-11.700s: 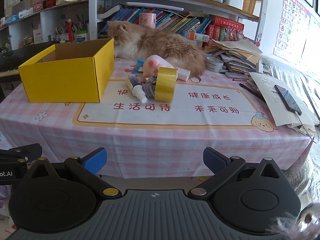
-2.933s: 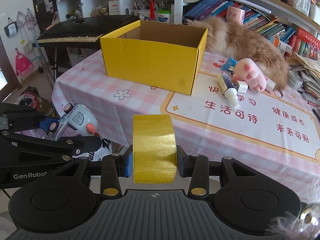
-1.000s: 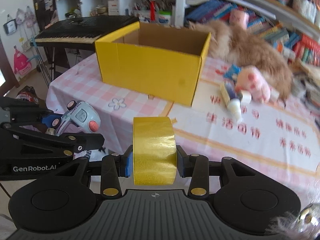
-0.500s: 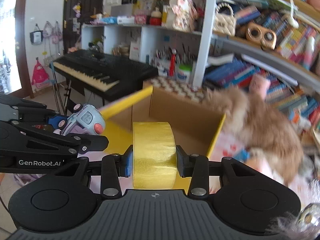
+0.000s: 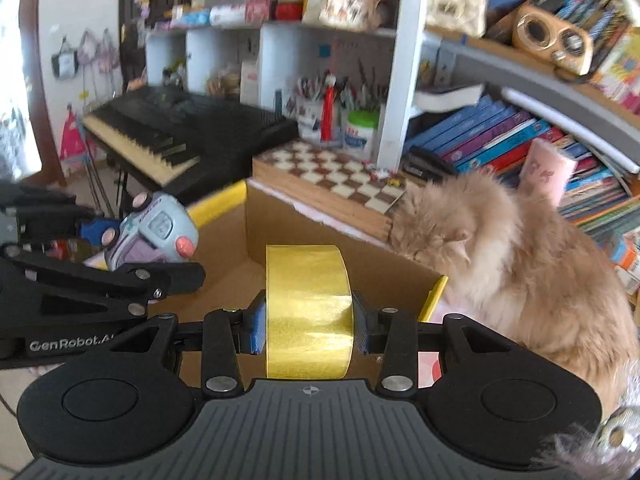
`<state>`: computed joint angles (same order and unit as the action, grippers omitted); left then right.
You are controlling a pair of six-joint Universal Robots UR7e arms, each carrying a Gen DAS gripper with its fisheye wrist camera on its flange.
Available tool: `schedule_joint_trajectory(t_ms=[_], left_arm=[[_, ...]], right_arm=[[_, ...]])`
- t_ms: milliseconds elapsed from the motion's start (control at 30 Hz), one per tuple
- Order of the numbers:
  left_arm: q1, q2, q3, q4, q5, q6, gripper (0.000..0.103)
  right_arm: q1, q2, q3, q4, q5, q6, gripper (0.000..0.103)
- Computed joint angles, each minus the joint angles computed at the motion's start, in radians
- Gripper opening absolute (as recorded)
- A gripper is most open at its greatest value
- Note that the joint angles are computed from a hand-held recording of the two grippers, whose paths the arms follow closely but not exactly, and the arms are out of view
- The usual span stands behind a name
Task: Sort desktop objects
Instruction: 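Carry both objects over the yellow box and open the left tool to drop the car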
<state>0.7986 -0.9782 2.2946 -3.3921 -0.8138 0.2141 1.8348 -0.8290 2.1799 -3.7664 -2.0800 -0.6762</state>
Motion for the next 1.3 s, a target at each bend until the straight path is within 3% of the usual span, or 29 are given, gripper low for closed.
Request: schedule_joint_trajectory(t_ms=[500, 700, 933, 1300], left_arm=[[0.071, 0.135, -0.171, 0.237, 0.064, 0.007, 0.043], [0.07, 0.136, -0.192, 0.305, 0.081, -0.003, 0.043], [0.067, 0.166, -0.23, 0.283, 0.11, 0.056, 0.043], [0.074, 0.175, -0.251, 0.314, 0.129, 0.04, 0.047]], right_arm=[[-0.101, 0.066, -0.167, 0.255, -0.011, -0.279, 0.038], [-0.115, 0.067, -0.197, 0.307, -0.007, -0.294, 0.038], [-0.12, 0.065, -0.215, 0.34, 0.008, -0.299, 0.038], [-0.124, 0.069, -0.231, 0.357, 0.023, -0.302, 0.038]])
